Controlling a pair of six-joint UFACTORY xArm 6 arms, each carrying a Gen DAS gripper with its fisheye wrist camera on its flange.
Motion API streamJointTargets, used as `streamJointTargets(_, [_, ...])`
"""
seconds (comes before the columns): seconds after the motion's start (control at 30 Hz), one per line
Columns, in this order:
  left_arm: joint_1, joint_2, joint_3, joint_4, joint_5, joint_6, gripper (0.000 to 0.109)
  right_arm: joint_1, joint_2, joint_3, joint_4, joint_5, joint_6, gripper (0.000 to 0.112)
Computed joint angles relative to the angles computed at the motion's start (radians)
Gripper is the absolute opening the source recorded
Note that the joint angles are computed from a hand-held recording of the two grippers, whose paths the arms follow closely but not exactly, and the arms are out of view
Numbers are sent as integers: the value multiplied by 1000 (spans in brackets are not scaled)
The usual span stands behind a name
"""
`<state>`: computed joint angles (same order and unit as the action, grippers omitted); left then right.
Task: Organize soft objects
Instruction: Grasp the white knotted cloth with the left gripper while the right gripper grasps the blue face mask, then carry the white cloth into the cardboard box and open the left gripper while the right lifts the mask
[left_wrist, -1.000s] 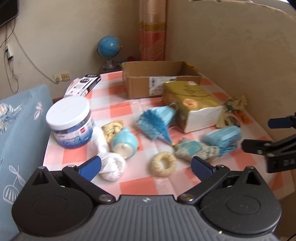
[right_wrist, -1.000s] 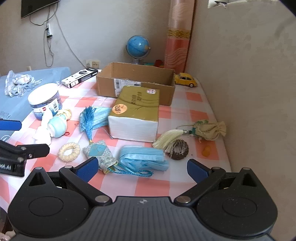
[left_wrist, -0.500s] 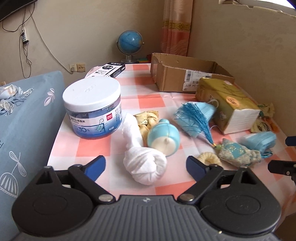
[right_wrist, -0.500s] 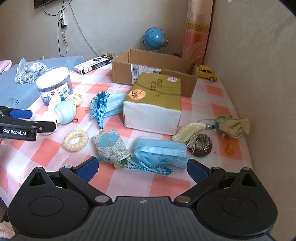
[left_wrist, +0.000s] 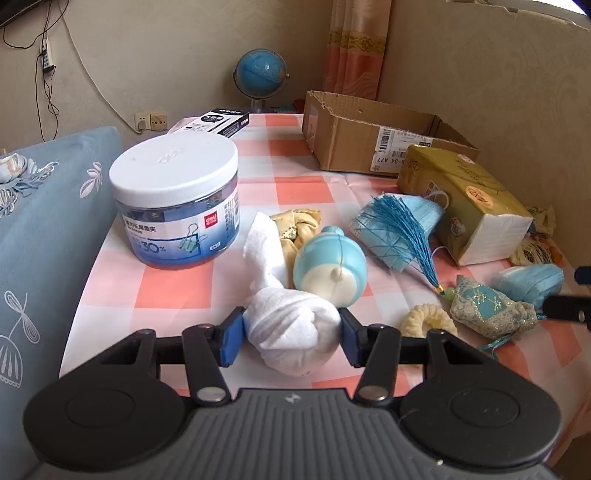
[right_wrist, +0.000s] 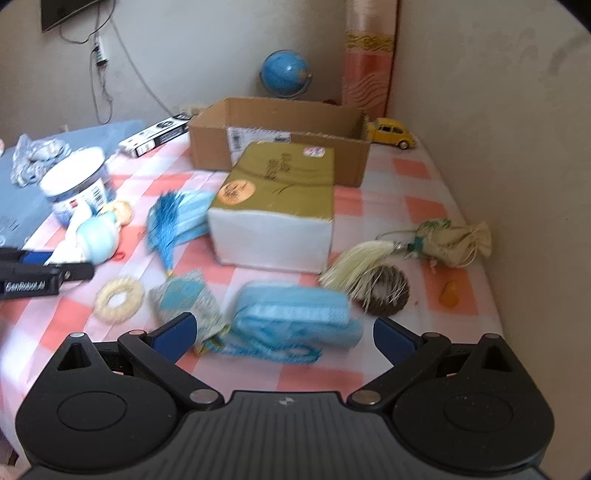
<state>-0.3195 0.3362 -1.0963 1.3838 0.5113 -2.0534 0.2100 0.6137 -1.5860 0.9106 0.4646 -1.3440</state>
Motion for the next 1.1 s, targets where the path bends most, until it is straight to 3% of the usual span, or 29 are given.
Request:
streamJointTargets(0.2, [-3, -1, 1, -5, 4, 0, 52, 16, 53, -61, -51, -36, 83, 103])
streamJointTargets(0.5, [-3, 2, -5, -24, 2, 24, 52, 30, 99, -110, -157, -17, 187, 88])
streamJointTargets(0.6, [-1, 3, -7, -29, -5, 31, 52, 33, 100, -107, -169, -23, 183, 79])
streamJointTargets(0.77, [1, -3, -1, -38, -16, 57, 50, 27, 92, -105, -165, -12, 175, 72])
streamJointTargets(1.1, [-16, -79, 42, -87, -11, 184, 49, 1, 17, -52, -89, 8, 83, 69])
